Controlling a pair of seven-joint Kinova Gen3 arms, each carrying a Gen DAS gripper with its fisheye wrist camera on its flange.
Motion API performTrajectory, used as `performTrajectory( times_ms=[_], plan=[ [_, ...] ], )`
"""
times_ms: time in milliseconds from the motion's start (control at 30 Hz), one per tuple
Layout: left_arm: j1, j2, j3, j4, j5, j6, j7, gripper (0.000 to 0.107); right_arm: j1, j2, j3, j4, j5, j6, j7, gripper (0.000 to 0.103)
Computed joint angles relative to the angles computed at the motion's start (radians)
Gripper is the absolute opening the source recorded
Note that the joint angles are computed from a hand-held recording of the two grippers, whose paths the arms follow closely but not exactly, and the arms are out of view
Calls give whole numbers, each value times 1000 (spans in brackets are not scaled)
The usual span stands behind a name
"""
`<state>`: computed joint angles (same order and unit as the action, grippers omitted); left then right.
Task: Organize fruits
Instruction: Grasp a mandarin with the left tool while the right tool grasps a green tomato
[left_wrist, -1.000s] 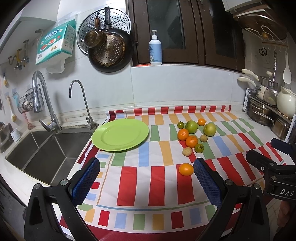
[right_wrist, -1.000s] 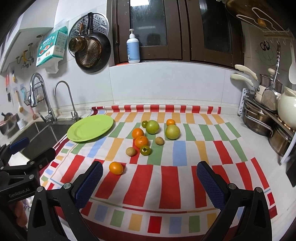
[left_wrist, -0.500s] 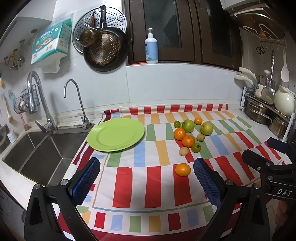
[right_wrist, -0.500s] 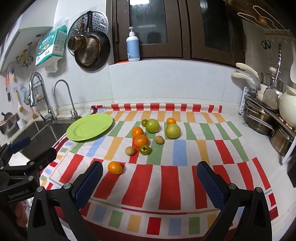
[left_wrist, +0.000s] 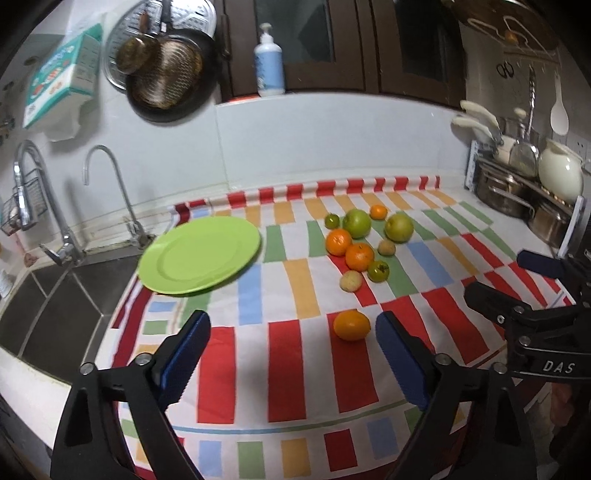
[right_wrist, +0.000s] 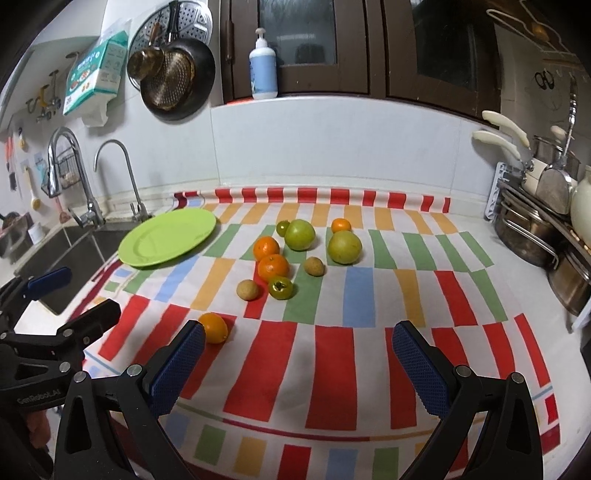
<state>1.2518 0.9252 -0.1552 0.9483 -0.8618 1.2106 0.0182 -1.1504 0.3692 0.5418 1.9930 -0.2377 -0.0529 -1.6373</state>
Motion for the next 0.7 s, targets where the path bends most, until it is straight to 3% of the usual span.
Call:
performTrajectory(
  times_ms=[100,400,533,700],
  plan=[
    [-30,4,18,2,12,-49,-41,82,64,21,-57,-26,26,10,8,99],
    [-128,18,49,8,113,-212,-197,64,337,101,-334,-158,158,114,-21,85],
    [-174,18,61,21,178,-301,-266,59,404,144,-403,-224,221,167,-33,80],
    [-213,34,62,0,255,-348,-354,46,511,199,-518,-316,279,233,-31,71]
  ],
)
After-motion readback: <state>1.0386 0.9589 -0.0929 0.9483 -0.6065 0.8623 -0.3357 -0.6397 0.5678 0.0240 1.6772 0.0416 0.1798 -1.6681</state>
